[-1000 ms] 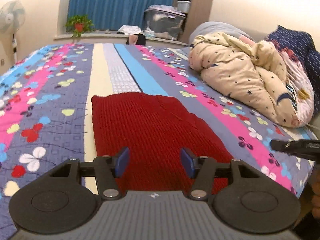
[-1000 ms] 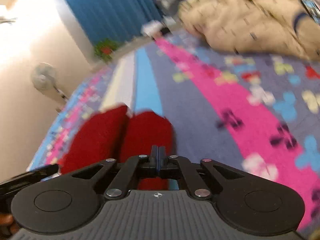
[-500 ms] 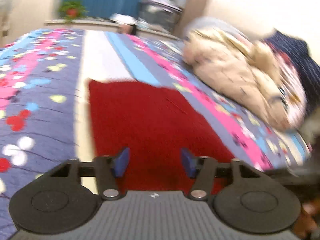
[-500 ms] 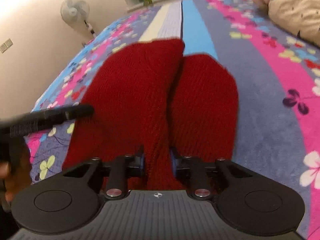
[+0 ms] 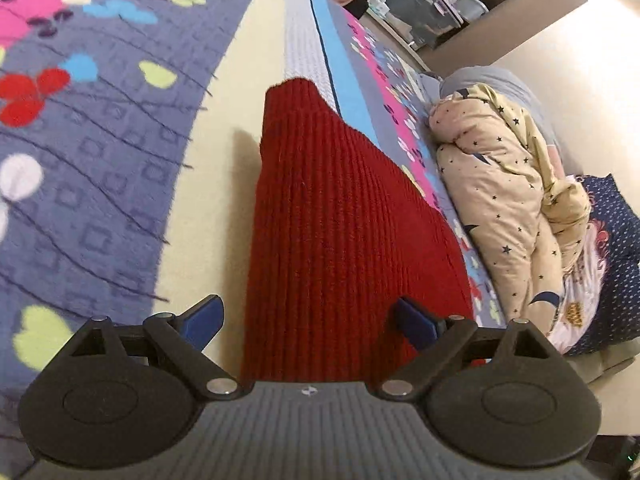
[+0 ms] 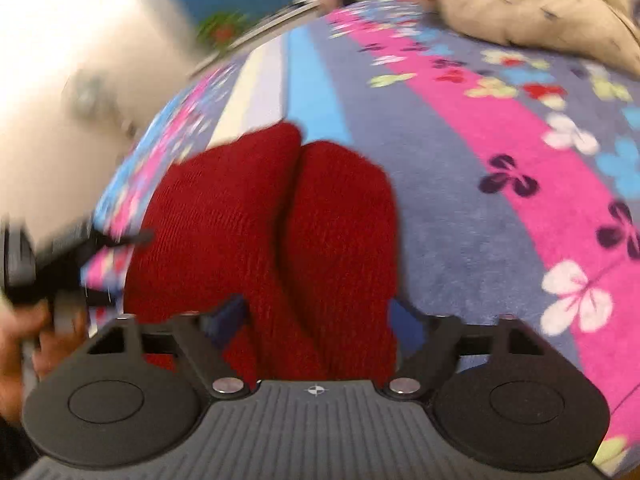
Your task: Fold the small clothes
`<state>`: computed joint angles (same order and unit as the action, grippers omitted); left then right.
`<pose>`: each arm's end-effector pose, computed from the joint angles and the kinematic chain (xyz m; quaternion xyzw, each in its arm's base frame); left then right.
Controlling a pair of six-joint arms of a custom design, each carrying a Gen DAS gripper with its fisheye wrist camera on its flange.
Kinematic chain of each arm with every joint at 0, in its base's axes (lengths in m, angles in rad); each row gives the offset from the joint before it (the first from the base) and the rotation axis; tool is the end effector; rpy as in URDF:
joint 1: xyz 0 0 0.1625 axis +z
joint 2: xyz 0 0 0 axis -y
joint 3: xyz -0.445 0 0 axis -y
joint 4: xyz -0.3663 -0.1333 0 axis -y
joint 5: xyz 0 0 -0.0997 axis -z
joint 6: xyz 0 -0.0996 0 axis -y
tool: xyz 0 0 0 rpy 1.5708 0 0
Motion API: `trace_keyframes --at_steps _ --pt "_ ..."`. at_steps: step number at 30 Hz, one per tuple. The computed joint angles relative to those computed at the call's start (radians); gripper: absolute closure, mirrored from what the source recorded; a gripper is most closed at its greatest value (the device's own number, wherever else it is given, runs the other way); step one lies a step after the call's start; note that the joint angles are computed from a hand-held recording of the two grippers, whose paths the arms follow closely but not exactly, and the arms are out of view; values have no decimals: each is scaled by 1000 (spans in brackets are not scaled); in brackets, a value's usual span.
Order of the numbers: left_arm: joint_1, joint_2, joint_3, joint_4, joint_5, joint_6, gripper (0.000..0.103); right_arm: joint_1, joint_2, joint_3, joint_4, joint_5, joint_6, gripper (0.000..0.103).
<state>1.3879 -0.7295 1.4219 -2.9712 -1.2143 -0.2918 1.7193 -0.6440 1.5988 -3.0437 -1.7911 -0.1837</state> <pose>0.0288 -0.7682 0.2192 -0.1116 0.9184 -0.3707 0.0814 0.2142 -0.6780 0.0956 0.1311 -0.9522 0.2527 0.1107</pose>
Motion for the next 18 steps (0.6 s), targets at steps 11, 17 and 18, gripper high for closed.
trace_keyframes --at_steps 11,17,18 --pt "16 64 -66 5 -64 33 16 -6 72 -113 206 -42 123 13" --pt "-16 23 -31 -32 -14 154 39 27 94 -110 112 -59 99 48" --pt "-25 12 -21 -51 9 182 39 31 100 -110 94 -51 90 53"
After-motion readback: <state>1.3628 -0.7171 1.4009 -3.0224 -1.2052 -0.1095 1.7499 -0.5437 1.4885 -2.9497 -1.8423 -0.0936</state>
